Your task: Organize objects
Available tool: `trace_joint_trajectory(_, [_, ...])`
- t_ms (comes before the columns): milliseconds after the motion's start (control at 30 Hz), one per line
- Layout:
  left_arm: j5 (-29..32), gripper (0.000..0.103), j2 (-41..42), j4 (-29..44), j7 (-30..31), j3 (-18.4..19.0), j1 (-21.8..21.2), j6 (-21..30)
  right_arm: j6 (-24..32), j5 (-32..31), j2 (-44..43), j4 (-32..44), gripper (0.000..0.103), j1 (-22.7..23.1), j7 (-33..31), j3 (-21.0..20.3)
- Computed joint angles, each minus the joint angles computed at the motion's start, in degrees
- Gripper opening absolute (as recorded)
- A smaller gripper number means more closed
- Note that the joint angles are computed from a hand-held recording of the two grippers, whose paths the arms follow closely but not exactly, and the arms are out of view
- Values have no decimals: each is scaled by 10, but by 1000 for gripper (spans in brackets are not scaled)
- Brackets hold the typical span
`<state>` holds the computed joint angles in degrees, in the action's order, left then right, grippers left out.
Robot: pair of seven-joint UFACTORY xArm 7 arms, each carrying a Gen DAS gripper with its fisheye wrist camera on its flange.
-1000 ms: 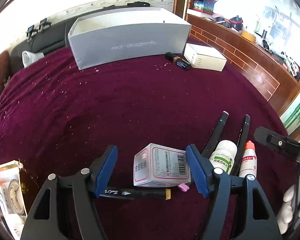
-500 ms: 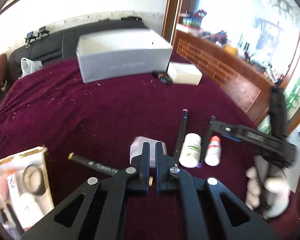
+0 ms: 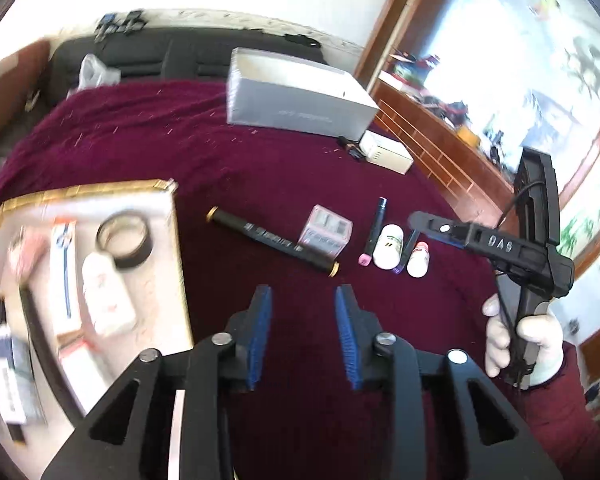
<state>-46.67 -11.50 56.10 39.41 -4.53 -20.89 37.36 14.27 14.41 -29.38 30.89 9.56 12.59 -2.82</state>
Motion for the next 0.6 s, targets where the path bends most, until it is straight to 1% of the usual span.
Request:
trace_joint_trajectory(33, [-7, 29, -3, -4, -2, 5, 3, 8, 28, -25, 32, 38, 75, 4, -14, 17])
trace_joint_trajectory(100, [-21, 29, -7, -10, -3, 15, 9, 22, 57, -61, 80, 84, 75, -5, -17, 46])
trace_joint_trajectory(167, [-30, 29, -12, -15, -4, 23, 18, 35, 82, -134, 137, 135, 75, -38, 19, 91])
trace_joint_trajectory(200, [-32, 30, -13, -16, -6, 27, 22, 43, 87, -148, 162, 156, 75, -38, 26, 94])
trace_joint_trajectory(267, [-39, 31, -14, -15, -6, 33, 31, 55, 90, -132, 198, 185, 75, -24, 13, 83])
trace_joint_trajectory(333, [-46, 31, -8, -8, -8, 32, 35, 57, 95, -143, 225, 206, 75, -22, 18, 82])
trace_joint_trajectory(367, [-49, 31, -4, -3, -9, 31, 37, 60, 102, -151, 236, 216, 72, -21, 25, 82])
trace_joint_trajectory(400, [-50, 31, 0, 2, -11, 30, 39, 64, 109, -156, 243, 222, 67, -20, 32, 82])
trace_joint_trajectory(433, [-51, 31, 3, 7, -12, 28, 40, 67, 120, -159, 251, 228, 50, -18, 40, 82])
trace_joint_trajectory(467, [-51, 31, 7, 12, -14, 25, 40, 69, 132, -167, 256, 232, 50, -19, 55, 81])
trace_joint_trajectory(533, [-43, 32, 14, 22, -23, 15, 39, 65, 119, -176, 245, 215, 50, -20, 79, 78])
trace_joint_trajectory(600, [-28, 37, 27, 36, -46, 2, 36, 54, 104, -172, 222, 189, 50, -23, 99, 74])
